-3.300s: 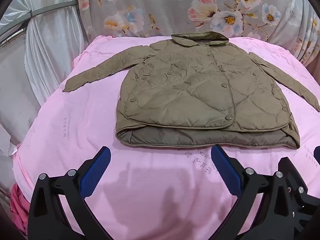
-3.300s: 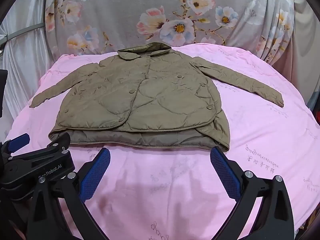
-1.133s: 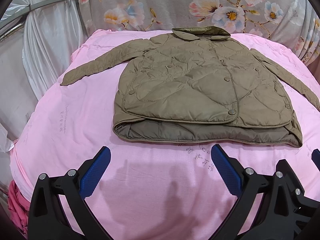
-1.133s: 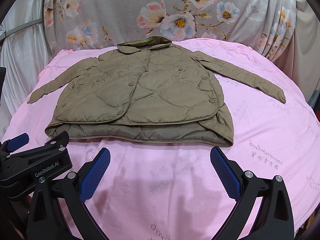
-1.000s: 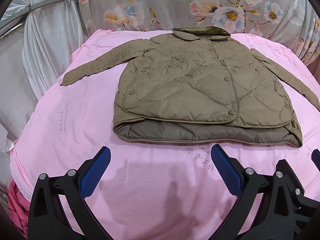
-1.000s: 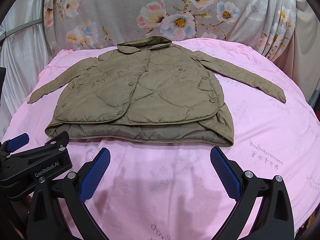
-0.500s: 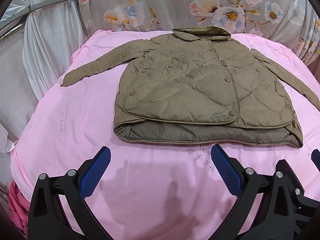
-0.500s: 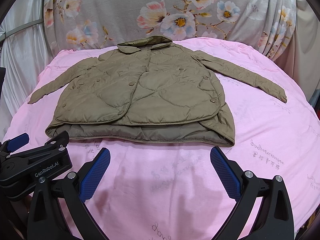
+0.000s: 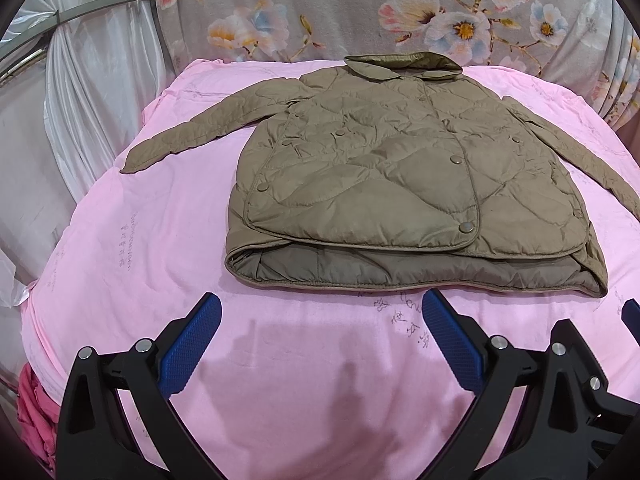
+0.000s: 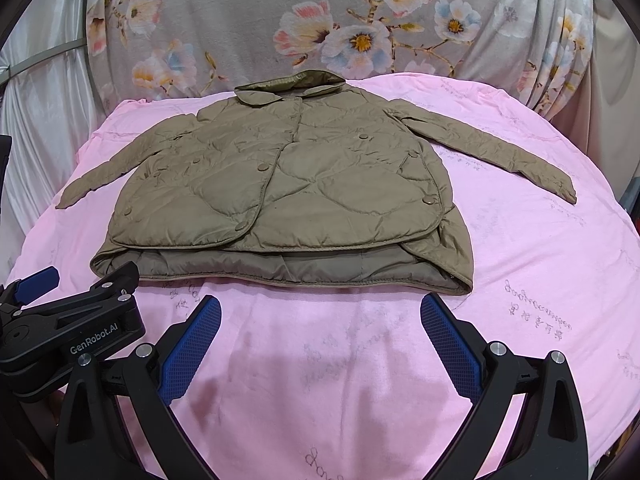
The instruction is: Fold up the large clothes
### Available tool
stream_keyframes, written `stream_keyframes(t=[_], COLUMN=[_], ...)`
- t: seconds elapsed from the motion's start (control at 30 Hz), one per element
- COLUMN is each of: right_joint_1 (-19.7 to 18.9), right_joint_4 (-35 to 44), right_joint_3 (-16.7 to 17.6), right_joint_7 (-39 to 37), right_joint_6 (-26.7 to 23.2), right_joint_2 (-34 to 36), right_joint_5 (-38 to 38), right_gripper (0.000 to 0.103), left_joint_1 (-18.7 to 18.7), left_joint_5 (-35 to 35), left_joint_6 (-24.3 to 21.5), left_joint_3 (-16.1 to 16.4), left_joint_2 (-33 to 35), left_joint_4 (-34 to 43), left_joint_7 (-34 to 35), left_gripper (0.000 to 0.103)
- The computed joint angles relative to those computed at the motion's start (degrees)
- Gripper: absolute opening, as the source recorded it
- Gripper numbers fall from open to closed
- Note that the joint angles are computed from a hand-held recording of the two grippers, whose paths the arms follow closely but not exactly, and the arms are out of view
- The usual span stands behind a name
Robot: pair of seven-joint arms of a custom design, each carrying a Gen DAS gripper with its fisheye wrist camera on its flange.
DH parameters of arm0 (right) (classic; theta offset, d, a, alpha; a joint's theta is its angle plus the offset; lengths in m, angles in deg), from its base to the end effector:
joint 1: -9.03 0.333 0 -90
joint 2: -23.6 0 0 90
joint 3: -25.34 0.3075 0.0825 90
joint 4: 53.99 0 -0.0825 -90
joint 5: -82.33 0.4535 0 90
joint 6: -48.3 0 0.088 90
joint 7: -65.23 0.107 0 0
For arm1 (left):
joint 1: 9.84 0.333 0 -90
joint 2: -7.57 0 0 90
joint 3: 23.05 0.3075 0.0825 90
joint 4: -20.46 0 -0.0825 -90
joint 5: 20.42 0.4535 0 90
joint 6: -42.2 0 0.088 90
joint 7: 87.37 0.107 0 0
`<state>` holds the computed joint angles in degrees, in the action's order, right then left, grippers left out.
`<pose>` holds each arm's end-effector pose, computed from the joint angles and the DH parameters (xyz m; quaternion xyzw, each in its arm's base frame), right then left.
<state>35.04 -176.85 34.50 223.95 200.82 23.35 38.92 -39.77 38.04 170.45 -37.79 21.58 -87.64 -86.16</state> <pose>0.5061 0.3808 0.4104 -0.6651 0.6617 -0.2190 0.2681 0.5120 -0.4614 0.3589 -0.7071 0.5978 -0.1915 0.3256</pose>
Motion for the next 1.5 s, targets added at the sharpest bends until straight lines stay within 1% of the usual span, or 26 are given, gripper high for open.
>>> stream_keyframes(t=[0.1, 0.23, 0.33, 0.4, 0.57, 0.63, 0.7, 0.73, 0.77, 0.83, 0.9, 0.97, 1.0, 1.1, 1.17, 1.2, 1.27, 1.33, 1.37, 1.4, 1.43, 1.47, 1.5], right_joint_1=[-0.03, -0.42, -1.24, -2.27, -6.58, -8.44, -9.74, -10.54, -11.54, -13.99, -16.42, -18.35, -18.65, -20.55, -19.28, -18.46, -18.29, -17.82, -17.33, -16.96, -17.21, -17.97, -18.37], right_joint_4=[0.09, 1.07, 1.41, 1.48, 1.51, 2.27, 3.86, 4.87, 5.72, 6.86, 6.8, 7.69, 8.2, 9.7, 11.12, 12.3, 14.89, 17.87, 19.27, 21.2, 23.86, 25.81, 27.5], right_joint_3=[-0.11, -0.63, -1.43, -2.22, -5.26, -6.52, -7.97, -8.6, -9.02, -9.61, -10.25, -10.48, -11.15, -11.54, -13.68, -14.83, -15.62, -16.8, -17.49, -17.88, -17.42, -16.59, -16.15], right_joint_7=[-0.26, -3.37, -3.81, -3.74, -0.56, 1.12, 5.27, 6.24, 6.02, 5.03, 5.56, 5.7, 7.18, 6.9, 9.87, 11.35, 12.73, 15.21, 16.33, 16.81, 15.49, 13.81, 12.92], right_joint_6=[0.95, 1.93, 2.38, 3.59, 8.02, 8.79, 7.02, 5.94, 5.87, 6.49, 9.1, 10.4, 10.37, 13.34, 14.34, 13.74, 13.23, 12.69, 11.48, 9.02, 5.31, 4.15, 4.18], right_joint_2=[0.72, 2.0, 2.31, 2.53, 3.42, 4.3, 5.51, 6.4, 7.42, 9.53, 11.13, 13.14, 14.11, 16.92, 18.4, 19.17, 21.12, 23.41, 24.24, 25.19, 26.36, 27.37, 28.21], right_joint_5=[0.69, 3.92, 5.27, 6.67, 9.68, 9.97, 6.82, 6.15, 6.78, 11.09, 15.46, 19.07, 19.41, 20.99, 18.28, 16.41, 14.84, 13.43, 12.39, 11.52, 11.41, 11.83, 11.97], right_gripper=[0.098, 0.098, 0.098, 0.098, 0.098, 0.098, 0.098, 0.098, 0.098, 0.098, 0.098, 0.098, 0.098, 0.098, 0.098, 0.098, 0.098, 0.092, 0.078, 0.054, 0.04, 0.019, 0.01], left_joint_1=[0.14, 0.27, 0.22, 0.36, 0.61, 1.07, 1.8, 2.29, 2.62, 3.18, 3.61, 3.98, 4.19, 4.5, 4.66, 4.71, 5.0, 5.34, 5.43, 5.47, 5.33, 5.13, 4.95], left_joint_5=[-0.17, -0.51, -0.28, -0.29, 1.26, 1.38, 0.96, 0.59, 0.18, -0.15, -0.49, -0.67, -0.39, 0.39, 0.2, -0.22, -1.17, -2.54, -3.15, -3.71, -3.94, -4.13, -4.29], left_joint_6=[0.44, 1.19, 0.86, 0.92, 0.03, -0.02, 0.41, 0.95, 0.91, 0.82, 0.39, -0.02, 0.24, -0.06, -0.55, -1.17, -1.11, -0.98, -0.91, -1.06, -1.48, -2.14, -2.89], left_joint_3=[0.06, 0.31, 0.86, 1.29, 2.53, 2.99, 3.44, 3.64, 3.82, 4.33, 4.76, 5.18, 5.46, 6.02, 6.1, 6.14, 6.2, 6.22, 6.23, 6.28, 6.44, 6.58, 6.75], left_joint_2=[0.34, 1.51, 2.43, 2.86, 3.74, 4.19, 4.55, 4.69, 4.96, 5.4, 5.98, 6.44, 6.51, 7.16, 7.87, 8.48, 9.23, 10.01, 10.39, 10.83, 11.24, 11.64, 12.03], left_joint_4=[0.13, 1.2, 2.58, 3.56, 5.88, 6.76, 7.39, 7.59, 7.93, 8.38, 8.96, 9.41, 9.34, 9.73, 10.51, 11.24, 12.03, 12.84, 13.23, 13.74, 14.25, 14.75, 15.25], left_joint_7=[0.34, 1.7, 2.18, 2.09, 1.45, 1.66, 1.66, 1.99, 2.22, 1.94, 1.74, 1.32, 0.7, -0.51, 0.01, 0.48, 1.14, 2.09, 2.65, 3.2, 3.54, 3.87, 4.18], left_gripper=[0.098, 0.098, 0.098, 0.098, 0.098, 0.098, 0.098, 0.098, 0.098, 0.098, 0.098, 0.098, 0.098, 0.098, 0.098, 0.098, 0.098, 0.098, 0.098, 0.098, 0.098, 0.098, 0.098])
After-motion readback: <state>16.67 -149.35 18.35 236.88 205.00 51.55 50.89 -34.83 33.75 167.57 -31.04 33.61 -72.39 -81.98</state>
